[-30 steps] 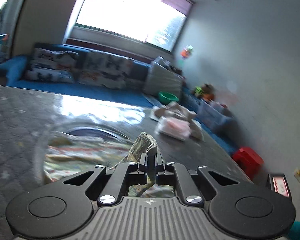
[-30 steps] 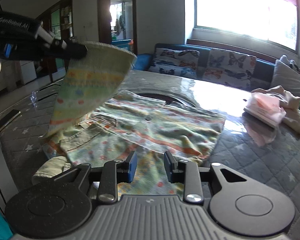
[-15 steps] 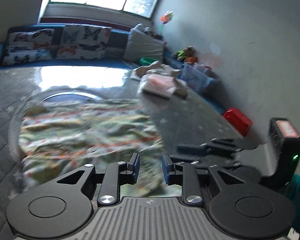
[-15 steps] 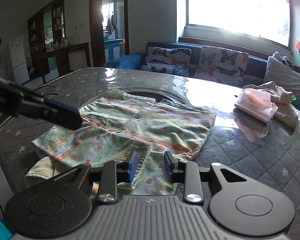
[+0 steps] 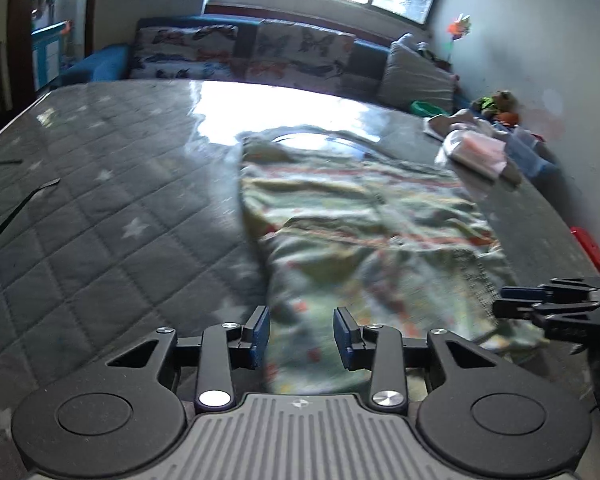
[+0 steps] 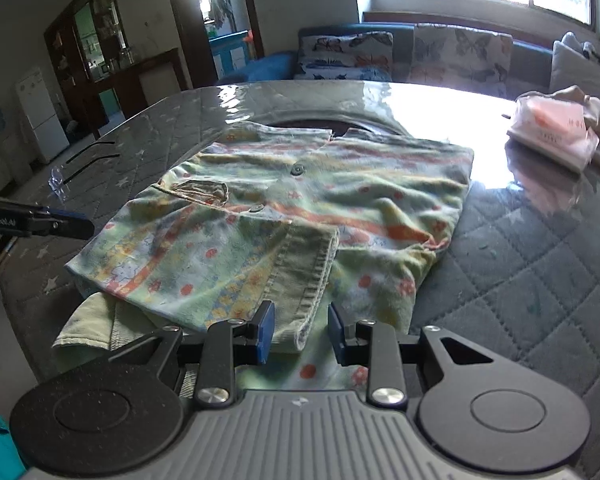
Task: Fold clothes
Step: 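Fold the held sleeve and shirt side across the body with the left gripper, then open both grippers and move them to the corduroy shirt hem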
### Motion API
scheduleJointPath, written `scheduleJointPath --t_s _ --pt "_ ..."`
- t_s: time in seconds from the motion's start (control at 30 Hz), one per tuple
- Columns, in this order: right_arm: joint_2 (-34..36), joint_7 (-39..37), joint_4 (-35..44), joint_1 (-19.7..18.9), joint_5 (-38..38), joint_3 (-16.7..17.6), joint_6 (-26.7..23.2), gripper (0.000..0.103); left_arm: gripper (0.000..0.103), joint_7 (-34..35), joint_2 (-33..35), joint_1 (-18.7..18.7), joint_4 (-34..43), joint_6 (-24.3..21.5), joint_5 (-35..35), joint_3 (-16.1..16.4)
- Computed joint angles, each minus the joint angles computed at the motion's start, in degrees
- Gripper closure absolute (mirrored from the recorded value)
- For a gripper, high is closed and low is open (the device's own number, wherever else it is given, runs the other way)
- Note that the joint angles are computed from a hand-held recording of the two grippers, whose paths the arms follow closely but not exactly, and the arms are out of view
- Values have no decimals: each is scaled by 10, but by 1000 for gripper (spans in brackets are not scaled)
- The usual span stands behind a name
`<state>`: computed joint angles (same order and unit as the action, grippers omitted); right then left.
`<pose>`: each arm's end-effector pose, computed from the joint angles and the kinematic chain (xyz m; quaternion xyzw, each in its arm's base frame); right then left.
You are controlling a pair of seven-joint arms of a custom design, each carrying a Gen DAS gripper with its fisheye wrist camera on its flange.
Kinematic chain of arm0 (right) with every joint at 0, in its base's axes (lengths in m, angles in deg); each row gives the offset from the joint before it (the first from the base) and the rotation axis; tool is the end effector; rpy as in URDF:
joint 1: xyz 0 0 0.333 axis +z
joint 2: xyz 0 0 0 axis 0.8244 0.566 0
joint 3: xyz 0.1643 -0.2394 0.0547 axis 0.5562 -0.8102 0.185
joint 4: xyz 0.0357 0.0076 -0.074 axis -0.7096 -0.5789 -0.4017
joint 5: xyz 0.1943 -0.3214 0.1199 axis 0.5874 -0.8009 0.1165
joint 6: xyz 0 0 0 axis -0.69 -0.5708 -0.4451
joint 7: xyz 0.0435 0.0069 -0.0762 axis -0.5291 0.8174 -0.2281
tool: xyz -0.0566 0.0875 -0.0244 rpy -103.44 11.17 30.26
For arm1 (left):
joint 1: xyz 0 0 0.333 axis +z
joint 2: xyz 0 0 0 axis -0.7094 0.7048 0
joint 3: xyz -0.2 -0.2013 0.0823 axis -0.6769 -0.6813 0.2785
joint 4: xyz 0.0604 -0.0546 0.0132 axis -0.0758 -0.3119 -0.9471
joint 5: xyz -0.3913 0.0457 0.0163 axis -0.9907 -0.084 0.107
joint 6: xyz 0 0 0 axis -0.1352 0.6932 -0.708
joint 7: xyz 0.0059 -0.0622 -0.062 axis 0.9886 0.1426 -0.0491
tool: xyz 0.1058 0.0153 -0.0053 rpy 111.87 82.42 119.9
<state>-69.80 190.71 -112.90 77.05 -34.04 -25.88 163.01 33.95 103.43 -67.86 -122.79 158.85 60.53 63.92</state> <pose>0.5712 0.2439 0.4208 -0.6492 0.6566 -0.2050 0.3246 0.6038 -0.4304 0.4758 -0.4720 0.7970 -0.3676 0.0830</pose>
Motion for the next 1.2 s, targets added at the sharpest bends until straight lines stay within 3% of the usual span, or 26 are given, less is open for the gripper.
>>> scheduleJointPath --t_s 0.07,0.23,0.37,0.57,0.73,0.8,0.87,1.07,1.2 --pt "-3 -13 -1 -3 12 6 -6 74 56 2 -2 2 -5 -3 -2 0" --pt "-1 -28 5 -4 33 14 -19 76 59 24 3 15 -5 -17 -25 -15" --pt "0 -6 11 7 15 5 -29 91 84 43 8 22 -4 -21 -45 -22" --pt "-15 61 9 13 -55 -4 -26 100 99 61 1 26 -11 -11 -59 -25" --pt "-40 89 -2 4 -89 11 -18 100 99 76 -3 32 -15 -10 -70 -27" --pt "-39 21 -4 -11 -20 33 -35 99 99 78 1 33 -11 -18 -73 -25" --pt "-35 3 -4 -15 10 38 -51 95 98 76 3 35 -7 -29 -78 -24" --pt "-35 24 6 -15 -45 25 -49 93 88 96 4 33 17 -31 -71 -23" --pt "-9 17 36 -17 -60 19 -37 93 88 108 52 14 98 -44 -61 -23"
